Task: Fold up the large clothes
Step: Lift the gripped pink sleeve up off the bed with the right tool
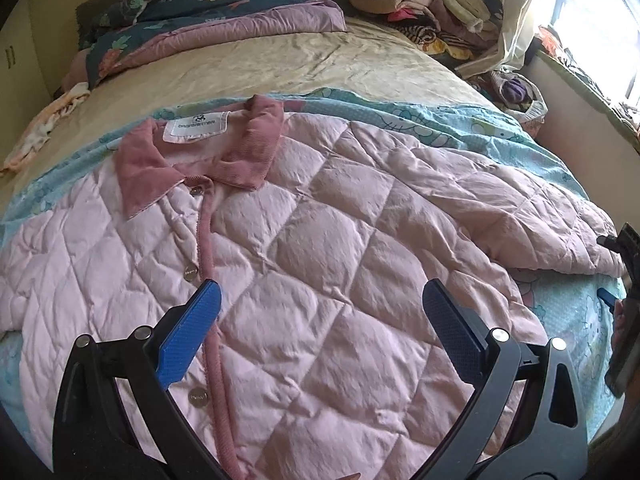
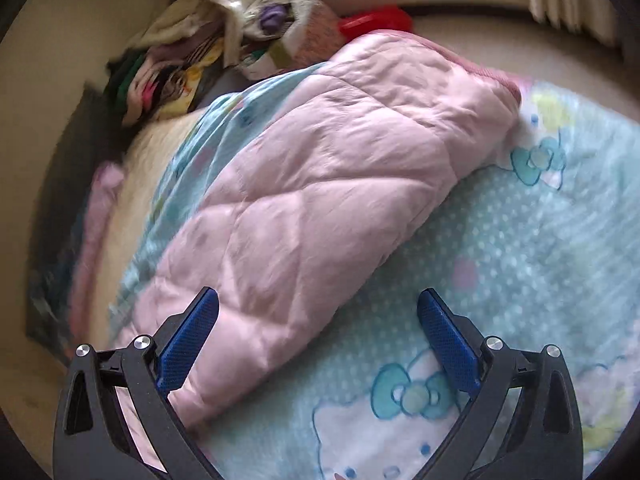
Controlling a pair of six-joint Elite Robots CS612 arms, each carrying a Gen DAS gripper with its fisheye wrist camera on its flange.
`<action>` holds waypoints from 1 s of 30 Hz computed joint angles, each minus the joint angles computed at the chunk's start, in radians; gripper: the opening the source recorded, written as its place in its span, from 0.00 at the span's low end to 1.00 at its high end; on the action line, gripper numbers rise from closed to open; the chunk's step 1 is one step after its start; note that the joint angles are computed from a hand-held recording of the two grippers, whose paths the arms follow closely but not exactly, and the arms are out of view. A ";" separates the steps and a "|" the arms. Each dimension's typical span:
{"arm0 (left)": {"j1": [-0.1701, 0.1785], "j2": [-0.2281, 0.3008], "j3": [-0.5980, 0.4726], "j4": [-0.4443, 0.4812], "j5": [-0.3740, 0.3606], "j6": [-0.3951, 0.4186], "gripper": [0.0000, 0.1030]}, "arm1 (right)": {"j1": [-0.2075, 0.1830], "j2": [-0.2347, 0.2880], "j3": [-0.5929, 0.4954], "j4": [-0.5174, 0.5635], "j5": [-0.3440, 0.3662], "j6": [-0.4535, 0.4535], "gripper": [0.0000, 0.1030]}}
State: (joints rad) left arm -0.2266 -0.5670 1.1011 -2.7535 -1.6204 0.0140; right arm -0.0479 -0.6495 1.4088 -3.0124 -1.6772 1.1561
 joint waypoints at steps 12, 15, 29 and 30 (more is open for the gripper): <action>0.013 -0.005 0.010 -0.036 0.040 0.005 0.92 | -0.038 0.031 0.040 -0.242 -0.080 -0.017 0.39; 0.021 -0.014 0.018 -0.038 0.040 -0.005 0.92 | -0.031 0.029 0.037 -0.294 -0.094 -0.078 0.24; 0.063 -0.076 0.060 -0.134 0.077 -0.002 0.92 | 0.101 -0.031 -0.033 -0.520 -0.159 -0.572 0.17; 0.066 -0.079 0.059 -0.132 0.074 -0.002 0.92 | 0.111 -0.033 -0.044 -0.510 -0.165 -0.604 0.17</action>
